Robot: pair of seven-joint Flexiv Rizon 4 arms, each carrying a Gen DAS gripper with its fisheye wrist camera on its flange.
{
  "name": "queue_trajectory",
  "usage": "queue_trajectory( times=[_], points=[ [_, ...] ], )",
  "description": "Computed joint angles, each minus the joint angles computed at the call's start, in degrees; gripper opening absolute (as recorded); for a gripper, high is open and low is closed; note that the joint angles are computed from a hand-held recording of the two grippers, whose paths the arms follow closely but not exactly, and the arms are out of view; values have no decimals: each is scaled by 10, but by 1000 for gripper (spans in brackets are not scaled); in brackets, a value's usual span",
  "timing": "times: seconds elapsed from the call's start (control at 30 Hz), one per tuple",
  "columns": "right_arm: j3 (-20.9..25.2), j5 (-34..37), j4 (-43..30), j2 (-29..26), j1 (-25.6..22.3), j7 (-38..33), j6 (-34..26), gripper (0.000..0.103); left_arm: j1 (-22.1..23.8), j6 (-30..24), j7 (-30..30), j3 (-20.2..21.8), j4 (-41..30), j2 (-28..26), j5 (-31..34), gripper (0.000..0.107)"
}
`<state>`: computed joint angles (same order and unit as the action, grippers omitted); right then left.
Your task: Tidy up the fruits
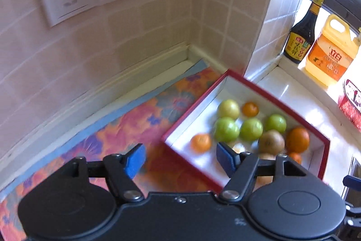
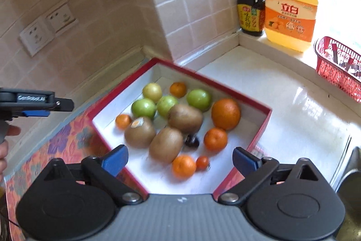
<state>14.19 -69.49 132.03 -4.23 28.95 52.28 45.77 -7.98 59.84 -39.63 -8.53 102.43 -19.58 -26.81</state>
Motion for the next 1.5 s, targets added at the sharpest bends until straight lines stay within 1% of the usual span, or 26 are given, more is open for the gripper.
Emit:
queue_trajectory(
  times=[0.1,0.23,0.33,0.4,0.47,0.53,0.8,1.1,1.5],
  points=[
    [7,16,-14,-18,14,-1,-1,100,6,27,22,5,56,33,-9,82],
    [3,31,-30,-48,32,-8,7,100,10,57,46,9,120,60,-31,82],
    [2,58,-42,-64,47,-24,-4,100,12,69,67,8,153,72,-60,82],
    [1,66,-45,-68,57,-21,-11,100,8,87,78,10,174,78,-68,82],
    [1,78,-47,-70,65,-18,-25,100,8,109,100,6,197,86,-90,82],
    [2,89,-46,-70,71,-15,-34,100,6,118,115,6,212,92,-102,82],
    [4,96,-30,-58,77,11,-41,100,-5,128,133,12,231,102,-115,82],
    [6,94,-28,-54,75,13,-46,100,-7,122,128,16,225,102,-112,82],
    [2,80,-33,-61,73,19,-44,100,-4,123,113,17,220,97,-92,82]
  ],
)
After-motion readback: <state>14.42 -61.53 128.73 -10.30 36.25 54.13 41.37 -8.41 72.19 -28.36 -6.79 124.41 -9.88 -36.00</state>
